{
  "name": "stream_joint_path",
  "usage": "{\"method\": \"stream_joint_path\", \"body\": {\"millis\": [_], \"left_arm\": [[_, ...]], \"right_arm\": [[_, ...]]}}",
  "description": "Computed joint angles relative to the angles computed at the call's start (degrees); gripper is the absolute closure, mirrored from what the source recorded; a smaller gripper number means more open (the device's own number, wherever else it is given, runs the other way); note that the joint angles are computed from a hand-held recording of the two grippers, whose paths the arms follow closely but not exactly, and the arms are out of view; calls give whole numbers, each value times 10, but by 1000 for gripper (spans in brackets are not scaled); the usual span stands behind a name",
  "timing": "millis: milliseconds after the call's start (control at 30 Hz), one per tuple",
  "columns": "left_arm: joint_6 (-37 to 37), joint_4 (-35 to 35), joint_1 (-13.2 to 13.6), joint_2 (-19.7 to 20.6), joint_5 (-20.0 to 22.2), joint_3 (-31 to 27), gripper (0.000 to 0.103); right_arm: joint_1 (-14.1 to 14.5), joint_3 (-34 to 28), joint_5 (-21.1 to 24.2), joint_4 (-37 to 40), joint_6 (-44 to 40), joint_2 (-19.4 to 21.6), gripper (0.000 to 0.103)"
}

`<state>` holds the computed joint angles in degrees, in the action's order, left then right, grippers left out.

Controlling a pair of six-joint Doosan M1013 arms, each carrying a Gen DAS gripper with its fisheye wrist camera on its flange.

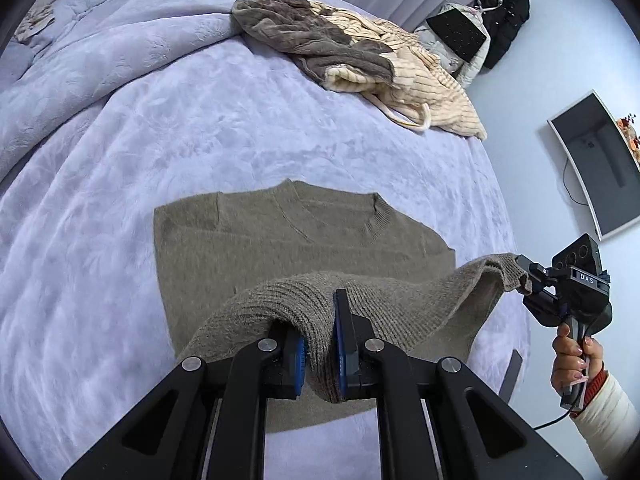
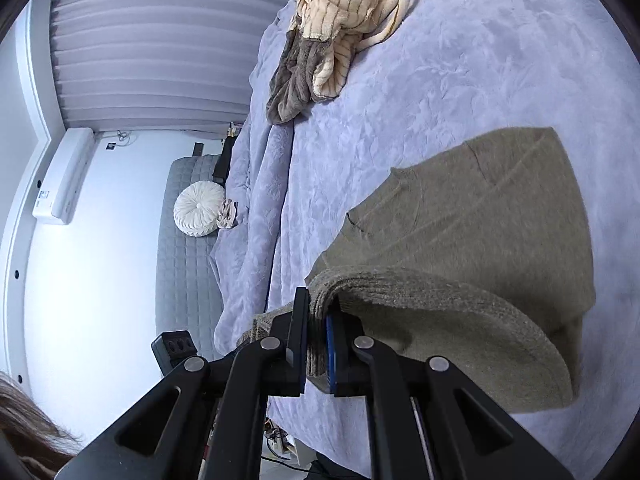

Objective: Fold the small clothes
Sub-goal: 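Lift the hem with both grippers and fold it toward the collar, then lay the hem at the collar, open both grippers and withdraw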

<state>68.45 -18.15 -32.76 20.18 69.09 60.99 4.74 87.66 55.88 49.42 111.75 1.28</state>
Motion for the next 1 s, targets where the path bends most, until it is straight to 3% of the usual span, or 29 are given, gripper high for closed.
{"method": "stream_joint_path", "body": {"millis": [133, 300, 567, 733, 800, 867, 933, 1000], "left_arm": [[-13, 27, 1, 41, 0, -22, 90], [-18, 58, -3, 77, 0, -26, 90], [-49, 87, -6, 91, -6, -22, 89], [-65, 112, -12, 86, -14, -34, 86], [-49, 123, -16, 84, -14, -42, 86], [-28, 134, -19, 88, -2, -54, 85], [-13, 136, -21, 90, 8, -60, 85], [-7, 128, -20, 87, 8, -54, 61]], "right_arm": [[-14, -8, 13, 8, -16, 44, 96], [-24, 25, -23, 37, -13, 71, 95], [-30, 54, -55, 83, -66, 83, 95], [-27, 28, -63, 43, -53, 89, 91], [-24, 4, -50, -5, -37, 95, 83], [-21, -16, -40, -44, -27, 99, 62], [-18, -26, -37, -64, -22, 100, 54], [-16, -31, -33, -79, -18, 101, 54]]}}
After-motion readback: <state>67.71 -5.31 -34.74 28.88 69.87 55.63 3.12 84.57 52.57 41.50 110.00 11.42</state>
